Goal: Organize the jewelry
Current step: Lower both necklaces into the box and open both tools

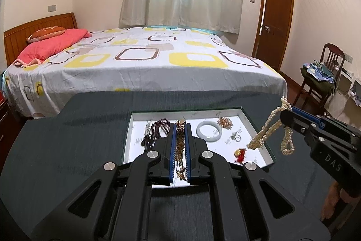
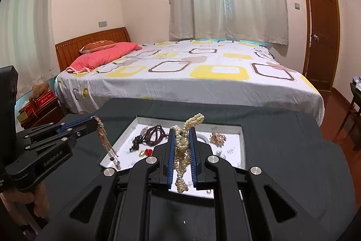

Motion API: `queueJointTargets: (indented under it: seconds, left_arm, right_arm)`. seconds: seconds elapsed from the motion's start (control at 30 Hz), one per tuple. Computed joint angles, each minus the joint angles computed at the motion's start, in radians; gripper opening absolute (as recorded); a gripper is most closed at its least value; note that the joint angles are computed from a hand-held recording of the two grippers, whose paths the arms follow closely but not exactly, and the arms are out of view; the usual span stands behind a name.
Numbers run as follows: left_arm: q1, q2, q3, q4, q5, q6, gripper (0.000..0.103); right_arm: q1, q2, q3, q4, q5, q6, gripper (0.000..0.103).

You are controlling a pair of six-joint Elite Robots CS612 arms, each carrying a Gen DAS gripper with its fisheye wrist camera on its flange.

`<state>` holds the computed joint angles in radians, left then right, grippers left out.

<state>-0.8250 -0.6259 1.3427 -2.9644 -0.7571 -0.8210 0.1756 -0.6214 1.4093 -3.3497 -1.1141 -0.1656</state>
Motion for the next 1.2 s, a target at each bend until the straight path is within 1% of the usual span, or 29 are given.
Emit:
queueJointTargets:
  seconds: [0.07,0.17,0.43,0.6,0.9,1.2]
  left_arm:
    - [0.007,0.012,-0.016,0.003,-0.004,0.007,0.008]
    - [0.018,0.032,-0.038,0.008,-0.024,0.009,0.008]
    - [0.052,0.1,-0.103,0.066,-0.116,-0.026,0.008]
    - [0.068,0.126,-0.124,0.103,-0.148,-0.05,0.008]
    - [0.079,0.147,-0.143,0.159,-0.168,-0.068,0.008]
    - [0.088,0.153,-0.155,0.226,-0.194,-0.109,0.008]
  right_arm:
    - [0.005,0.01,-0.013,0.006,-0.002,0.002,0.013]
    - [0.013,0.035,-0.049,0.044,-0.006,-0.001,0.013]
    - [0.035,0.104,-0.133,0.183,-0.042,-0.03,0.012]
    - [0.042,0.136,-0.172,0.239,-0.067,-0.038,0.012]
    - [0.051,0.171,-0.22,0.311,-0.107,-0.049,0.013]
    - [0.06,0.179,-0.233,0.335,-0.15,-0.074,0.013]
